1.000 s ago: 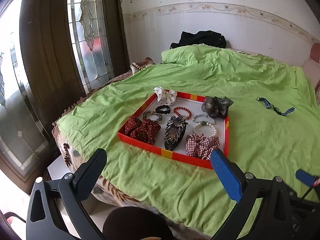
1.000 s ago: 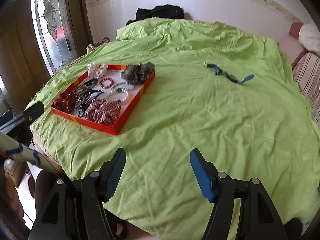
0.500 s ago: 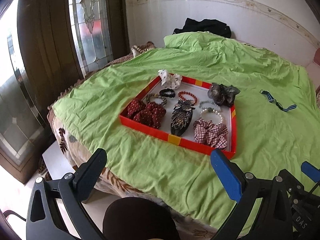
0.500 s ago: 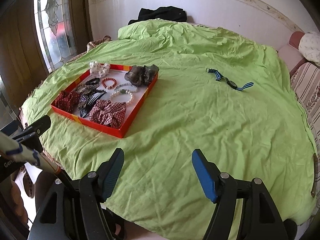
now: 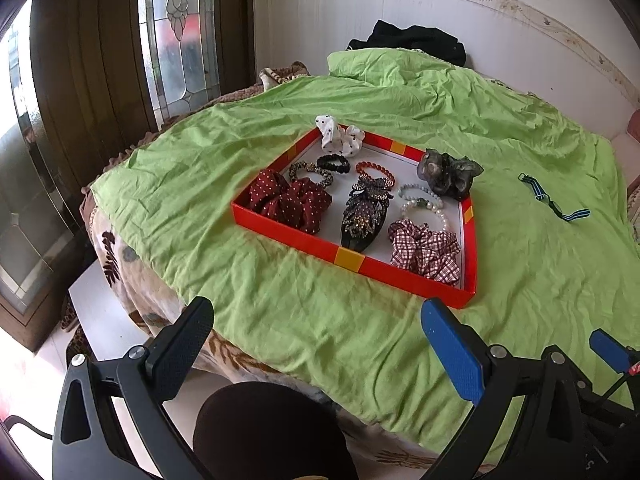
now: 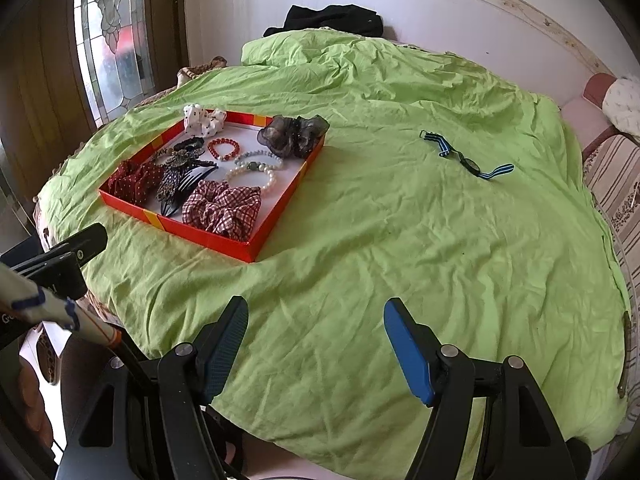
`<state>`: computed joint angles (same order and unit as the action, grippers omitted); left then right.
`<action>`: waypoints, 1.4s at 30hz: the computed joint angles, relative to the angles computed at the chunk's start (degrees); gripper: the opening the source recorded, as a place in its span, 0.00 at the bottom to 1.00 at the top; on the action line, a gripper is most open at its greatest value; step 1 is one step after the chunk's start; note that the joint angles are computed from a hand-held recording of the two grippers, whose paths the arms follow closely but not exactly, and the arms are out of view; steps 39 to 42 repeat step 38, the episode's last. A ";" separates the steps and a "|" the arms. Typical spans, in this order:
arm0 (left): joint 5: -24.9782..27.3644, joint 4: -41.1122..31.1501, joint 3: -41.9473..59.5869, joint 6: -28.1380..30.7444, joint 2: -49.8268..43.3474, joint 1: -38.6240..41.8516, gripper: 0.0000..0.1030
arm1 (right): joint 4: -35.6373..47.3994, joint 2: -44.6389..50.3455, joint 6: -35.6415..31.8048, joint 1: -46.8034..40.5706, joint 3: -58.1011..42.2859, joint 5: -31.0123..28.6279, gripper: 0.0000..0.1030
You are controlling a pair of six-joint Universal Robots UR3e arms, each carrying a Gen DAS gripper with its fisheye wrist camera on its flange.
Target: Organize jewelry
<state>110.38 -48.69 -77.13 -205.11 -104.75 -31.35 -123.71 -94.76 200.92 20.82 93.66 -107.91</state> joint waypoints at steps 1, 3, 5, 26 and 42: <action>-0.30 0.15 -0.10 0.18 0.05 0.04 1.00 | -0.04 0.20 0.02 0.20 -0.07 -0.14 0.72; -0.39 0.37 -0.23 0.59 0.08 0.05 1.00 | 0.01 0.89 0.18 0.84 -0.64 -0.70 0.72; -0.79 0.70 -0.46 0.86 0.20 0.20 1.00 | -0.11 1.24 0.23 1.20 -0.91 -1.07 0.72; 4.55 -6.31 7.03 -0.37 -2.04 -3.44 1.00 | -4.01 -3.02 -1.22 -1.45 3.82 3.70 0.73; 11.65 -15.72 22.06 -2.16 -8.90 -10.60 1.00 | -6.55 -13.91 -4.65 -9.26 12.59 11.43 0.74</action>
